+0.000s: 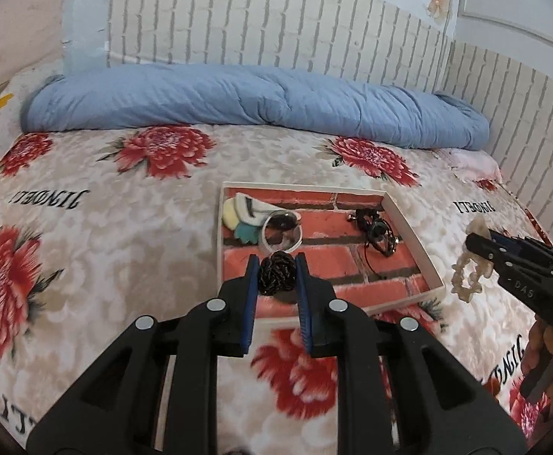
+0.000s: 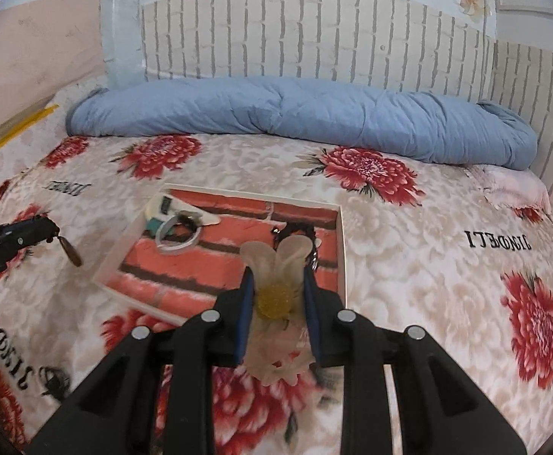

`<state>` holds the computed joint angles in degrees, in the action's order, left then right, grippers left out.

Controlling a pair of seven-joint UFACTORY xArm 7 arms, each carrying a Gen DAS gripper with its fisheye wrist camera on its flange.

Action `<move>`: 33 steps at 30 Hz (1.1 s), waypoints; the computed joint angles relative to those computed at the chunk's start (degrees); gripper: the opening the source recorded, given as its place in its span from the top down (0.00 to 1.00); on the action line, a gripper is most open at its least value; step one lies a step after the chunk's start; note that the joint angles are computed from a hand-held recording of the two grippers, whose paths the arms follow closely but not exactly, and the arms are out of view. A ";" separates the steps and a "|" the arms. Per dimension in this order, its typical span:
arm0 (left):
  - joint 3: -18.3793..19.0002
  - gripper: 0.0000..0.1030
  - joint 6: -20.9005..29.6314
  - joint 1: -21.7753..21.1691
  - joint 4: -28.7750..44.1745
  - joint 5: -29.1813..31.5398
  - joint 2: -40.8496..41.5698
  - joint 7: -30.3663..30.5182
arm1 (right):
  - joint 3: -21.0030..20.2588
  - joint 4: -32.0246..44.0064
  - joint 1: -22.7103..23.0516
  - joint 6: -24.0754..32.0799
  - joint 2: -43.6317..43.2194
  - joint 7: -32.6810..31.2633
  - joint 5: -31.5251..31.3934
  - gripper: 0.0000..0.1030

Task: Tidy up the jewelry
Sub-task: 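Carry both held items over the tray and open both grippers, then move both grippers back toward the black claw clip and bead bracelet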

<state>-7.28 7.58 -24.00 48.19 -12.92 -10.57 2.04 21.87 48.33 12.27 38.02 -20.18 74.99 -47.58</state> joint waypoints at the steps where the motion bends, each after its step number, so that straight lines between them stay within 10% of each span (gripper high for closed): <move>1: 0.00 0.83 0.10 -0.15 1.67 -0.05 1.94 0.10 | -0.26 0.67 -0.46 -0.30 1.28 -0.26 -0.44 0.75; 13: -2.85 0.83 4.71 3.27 18.66 9.07 22.15 -7.23 | -8.54 6.46 0.30 -3.57 14.94 0.07 -5.49 0.75; 25: 2.39 0.82 9.91 -0.94 27.68 21.91 30.78 -15.10 | -14.43 9.55 3.04 -3.18 22.73 -2.20 -4.99 0.74; 33: 4.12 0.62 10.00 -2.52 28.86 27.53 32.68 -19.05 | -16.03 9.91 3.75 -5.72 24.56 -2.95 -4.06 0.67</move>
